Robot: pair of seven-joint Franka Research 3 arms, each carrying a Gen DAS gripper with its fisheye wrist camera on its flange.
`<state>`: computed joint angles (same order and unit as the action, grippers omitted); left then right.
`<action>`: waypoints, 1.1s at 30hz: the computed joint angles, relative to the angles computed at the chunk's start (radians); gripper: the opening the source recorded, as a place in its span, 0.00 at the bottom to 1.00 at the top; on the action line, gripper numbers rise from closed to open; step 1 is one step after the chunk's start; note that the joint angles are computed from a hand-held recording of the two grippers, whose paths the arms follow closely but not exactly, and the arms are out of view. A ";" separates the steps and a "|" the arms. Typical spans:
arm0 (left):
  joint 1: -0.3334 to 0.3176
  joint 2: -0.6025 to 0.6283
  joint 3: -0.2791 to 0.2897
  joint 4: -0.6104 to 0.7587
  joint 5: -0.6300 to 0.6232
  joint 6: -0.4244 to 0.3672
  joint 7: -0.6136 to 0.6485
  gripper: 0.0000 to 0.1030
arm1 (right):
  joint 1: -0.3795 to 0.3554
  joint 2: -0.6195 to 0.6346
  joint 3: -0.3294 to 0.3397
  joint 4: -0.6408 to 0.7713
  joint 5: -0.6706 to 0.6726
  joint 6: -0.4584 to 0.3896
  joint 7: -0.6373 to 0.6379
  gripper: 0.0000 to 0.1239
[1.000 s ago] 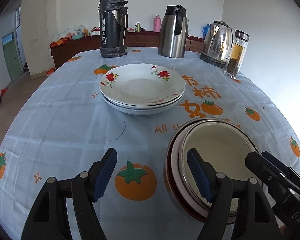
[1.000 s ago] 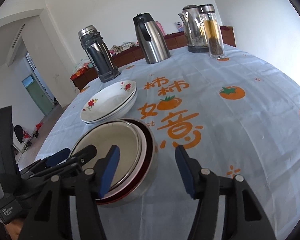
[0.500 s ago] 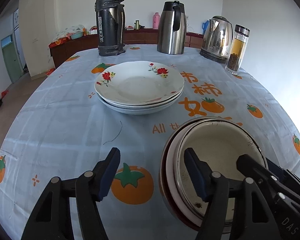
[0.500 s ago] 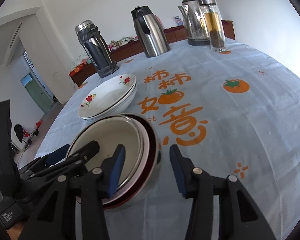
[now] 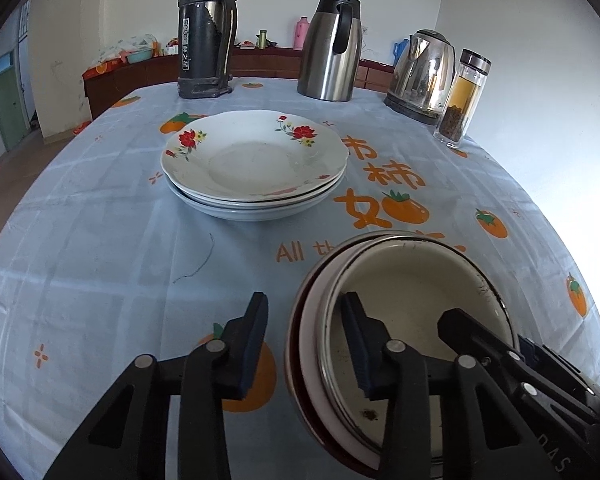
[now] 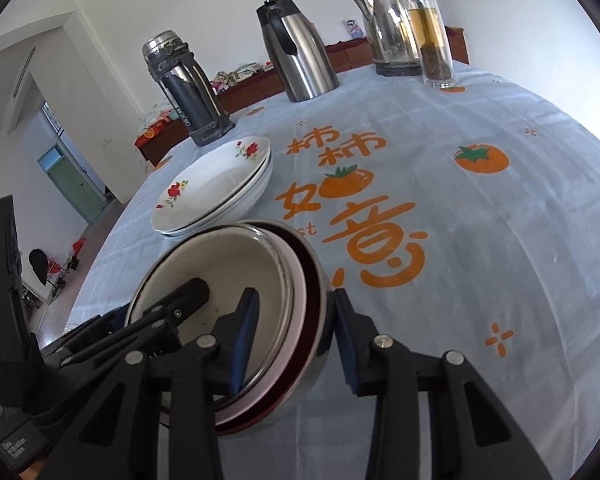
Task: Organize plates and bowls
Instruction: 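Close both grippers on the rim of the nested bowl stack, then lift the bowl stack with both grippers and carry it over the plates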
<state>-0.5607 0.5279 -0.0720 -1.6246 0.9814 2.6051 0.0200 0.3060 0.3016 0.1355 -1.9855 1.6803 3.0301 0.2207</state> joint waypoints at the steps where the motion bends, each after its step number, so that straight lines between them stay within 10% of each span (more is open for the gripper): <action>1: 0.000 0.001 0.001 0.000 0.002 0.006 -0.006 0.36 | 0.000 0.000 0.000 0.001 0.005 0.002 -0.004 0.29; 33: -0.011 -0.060 -0.014 -0.077 0.032 0.018 -0.088 0.29 | -0.012 -0.069 0.047 -0.099 -0.151 0.079 0.186 0.26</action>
<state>-0.5716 0.4678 -0.0864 -1.7020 1.0137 2.6228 -0.0679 0.2938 0.2330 0.1830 -2.0841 1.5291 3.1089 0.4062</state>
